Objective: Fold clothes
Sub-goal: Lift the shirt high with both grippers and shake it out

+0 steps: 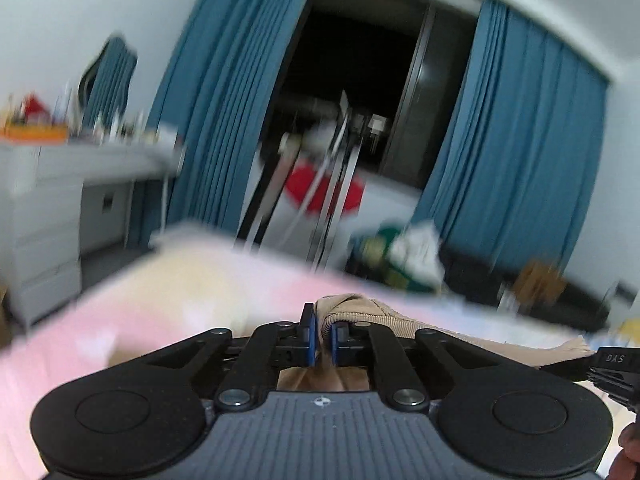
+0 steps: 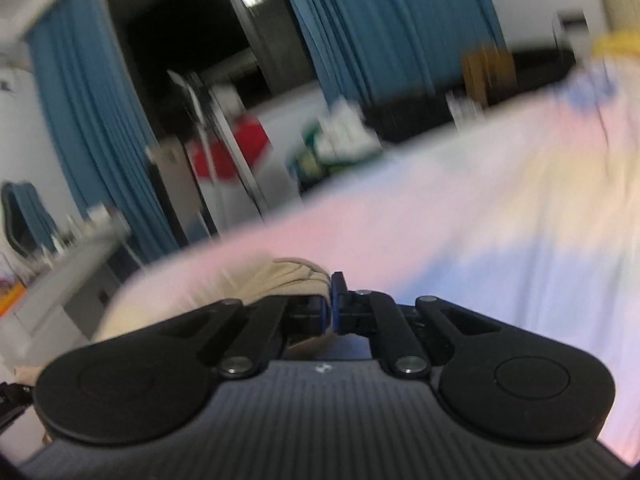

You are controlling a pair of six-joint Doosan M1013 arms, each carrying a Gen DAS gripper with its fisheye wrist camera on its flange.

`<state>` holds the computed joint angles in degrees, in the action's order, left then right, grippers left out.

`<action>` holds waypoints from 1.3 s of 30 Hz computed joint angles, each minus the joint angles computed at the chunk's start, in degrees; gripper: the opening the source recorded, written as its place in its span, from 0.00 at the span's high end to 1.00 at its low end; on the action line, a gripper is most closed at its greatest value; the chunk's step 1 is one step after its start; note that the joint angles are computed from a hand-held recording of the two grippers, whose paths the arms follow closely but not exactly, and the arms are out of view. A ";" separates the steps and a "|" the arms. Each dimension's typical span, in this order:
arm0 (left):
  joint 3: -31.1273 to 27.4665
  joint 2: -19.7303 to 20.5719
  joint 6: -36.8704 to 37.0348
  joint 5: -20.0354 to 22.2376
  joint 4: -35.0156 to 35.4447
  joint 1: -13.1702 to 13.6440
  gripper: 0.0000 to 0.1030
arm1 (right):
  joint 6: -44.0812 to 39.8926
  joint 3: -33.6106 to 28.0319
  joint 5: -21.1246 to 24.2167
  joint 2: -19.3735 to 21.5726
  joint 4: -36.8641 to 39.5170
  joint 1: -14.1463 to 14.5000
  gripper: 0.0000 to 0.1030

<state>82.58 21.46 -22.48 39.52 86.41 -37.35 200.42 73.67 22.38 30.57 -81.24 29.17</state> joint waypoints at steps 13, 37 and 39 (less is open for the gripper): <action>-12.04 -8.76 7.35 2.36 15.55 -2.29 0.93 | 18.87 -6.78 2.15 -10.59 -37.46 2.59 0.94; -27.88 5.46 34.85 -10.43 -14.26 5.63 0.92 | -17.96 -17.14 -4.89 -3.63 2.22 -1.94 0.94; -33.60 11.41 41.37 -10.75 -23.02 7.60 0.92 | -27.84 -21.88 -4.22 1.40 13.21 -3.11 0.94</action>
<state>48.98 32.86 18.89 28.78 63.39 -29.75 172.58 51.79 18.16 31.96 -68.03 26.06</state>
